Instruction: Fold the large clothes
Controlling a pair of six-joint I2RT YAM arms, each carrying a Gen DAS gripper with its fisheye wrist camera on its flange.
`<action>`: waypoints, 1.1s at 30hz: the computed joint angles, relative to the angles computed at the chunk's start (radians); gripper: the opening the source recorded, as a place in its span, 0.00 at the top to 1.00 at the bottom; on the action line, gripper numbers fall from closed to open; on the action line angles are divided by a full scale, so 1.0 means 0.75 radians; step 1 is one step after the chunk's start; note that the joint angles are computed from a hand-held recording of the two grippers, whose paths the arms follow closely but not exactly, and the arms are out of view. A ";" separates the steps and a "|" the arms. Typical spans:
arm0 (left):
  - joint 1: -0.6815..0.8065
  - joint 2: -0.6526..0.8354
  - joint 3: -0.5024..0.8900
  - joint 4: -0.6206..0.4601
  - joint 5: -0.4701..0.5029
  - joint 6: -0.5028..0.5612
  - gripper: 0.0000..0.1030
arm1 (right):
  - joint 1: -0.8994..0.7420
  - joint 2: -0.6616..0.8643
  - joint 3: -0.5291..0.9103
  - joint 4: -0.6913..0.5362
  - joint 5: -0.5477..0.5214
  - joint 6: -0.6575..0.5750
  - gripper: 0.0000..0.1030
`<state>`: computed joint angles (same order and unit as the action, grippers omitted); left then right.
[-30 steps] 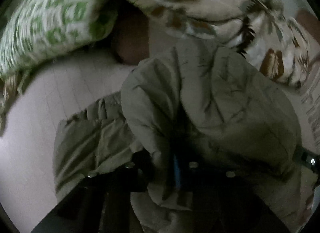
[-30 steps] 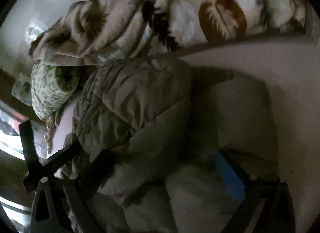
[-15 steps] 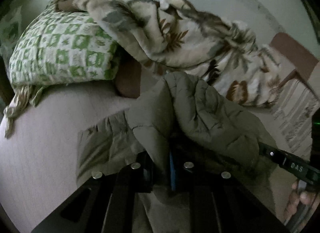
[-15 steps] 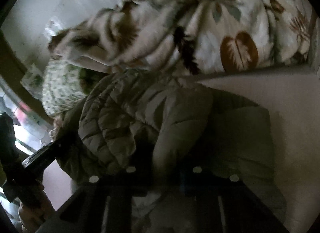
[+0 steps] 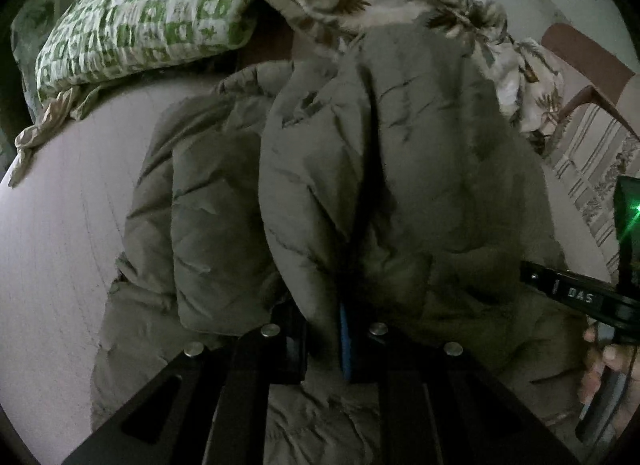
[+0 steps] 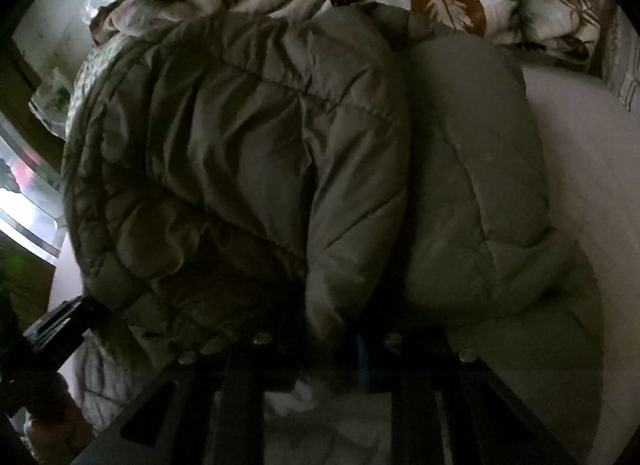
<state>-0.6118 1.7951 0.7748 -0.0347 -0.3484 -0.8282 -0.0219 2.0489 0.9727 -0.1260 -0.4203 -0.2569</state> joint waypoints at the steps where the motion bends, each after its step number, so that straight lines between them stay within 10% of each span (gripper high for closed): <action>1: 0.010 -0.044 -0.010 -0.017 0.007 -0.001 0.82 | 0.002 -0.013 0.002 -0.015 0.006 0.000 0.78; 11: 0.032 -0.239 0.070 -0.212 -0.086 0.046 0.78 | 0.058 -0.157 -0.103 0.024 0.178 -0.081 0.79; 21: 0.191 0.310 0.541 -0.370 0.137 0.192 0.78 | 0.029 -0.019 -0.017 0.009 0.147 -0.096 0.78; 29: 0.199 0.230 0.414 -0.253 0.161 0.223 0.78 | -0.040 0.019 -0.002 0.036 0.043 -0.114 0.72; 31: 0.177 0.142 0.322 -0.220 0.143 0.216 0.78 | -0.100 -0.032 -0.032 0.000 0.002 -0.143 0.47; 32: 0.161 0.099 0.280 -0.211 0.124 0.213 0.78 | -0.114 -0.051 -0.040 -0.015 -0.024 -0.138 0.07; 33: 0.143 0.051 0.228 -0.190 0.110 0.213 0.77 | -0.126 -0.082 -0.064 -0.004 -0.023 -0.134 0.00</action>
